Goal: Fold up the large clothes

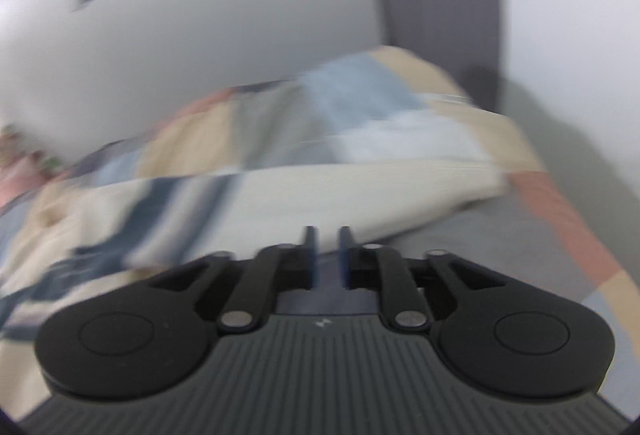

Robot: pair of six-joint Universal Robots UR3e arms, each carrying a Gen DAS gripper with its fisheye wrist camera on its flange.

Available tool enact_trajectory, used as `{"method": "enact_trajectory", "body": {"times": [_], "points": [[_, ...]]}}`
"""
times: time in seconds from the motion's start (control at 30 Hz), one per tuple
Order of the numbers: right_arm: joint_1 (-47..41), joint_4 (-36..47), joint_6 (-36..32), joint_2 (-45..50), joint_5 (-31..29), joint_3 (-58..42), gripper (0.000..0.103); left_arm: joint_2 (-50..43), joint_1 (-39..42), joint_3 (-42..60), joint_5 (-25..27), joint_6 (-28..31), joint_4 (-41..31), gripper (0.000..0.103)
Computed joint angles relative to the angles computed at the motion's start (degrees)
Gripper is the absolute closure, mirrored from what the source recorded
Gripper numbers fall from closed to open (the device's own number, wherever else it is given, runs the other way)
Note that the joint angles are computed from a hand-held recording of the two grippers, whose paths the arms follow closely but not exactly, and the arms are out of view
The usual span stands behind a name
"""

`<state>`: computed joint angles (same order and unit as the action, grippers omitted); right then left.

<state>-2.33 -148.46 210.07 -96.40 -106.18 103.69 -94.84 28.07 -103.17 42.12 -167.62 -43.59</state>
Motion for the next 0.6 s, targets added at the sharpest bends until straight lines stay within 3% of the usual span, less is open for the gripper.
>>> {"method": "enact_trajectory", "body": {"times": [0.03, 0.07, 0.17, 0.4, 0.6], "points": [[3.32, 1.18, 0.77, 1.08, -0.13, -3.29, 0.057, 1.57, 0.92, -0.96, -0.35, 0.84, -0.78, 0.052], [6.82, 2.36, 1.53, 1.9, -0.93, -6.19, 0.053, 3.28, 1.9, -1.81, -0.57, 1.29, -1.81, 0.052], [14.66, 6.53, 3.68, 7.49, -0.93, -16.69, 0.053, 7.2, 5.93, -3.78, -3.66, 2.5, -4.85, 0.052], [26.73, 17.23, 17.2, 19.91, 8.5, -32.79, 0.051, 8.91, 13.04, -4.42, -5.23, 2.46, -7.44, 0.05], [34.7, 35.95, 25.06, 35.37, 11.2, -52.02, 0.035, 3.07, 16.75, -0.61, -5.84, -1.16, -8.56, 0.05]]}}
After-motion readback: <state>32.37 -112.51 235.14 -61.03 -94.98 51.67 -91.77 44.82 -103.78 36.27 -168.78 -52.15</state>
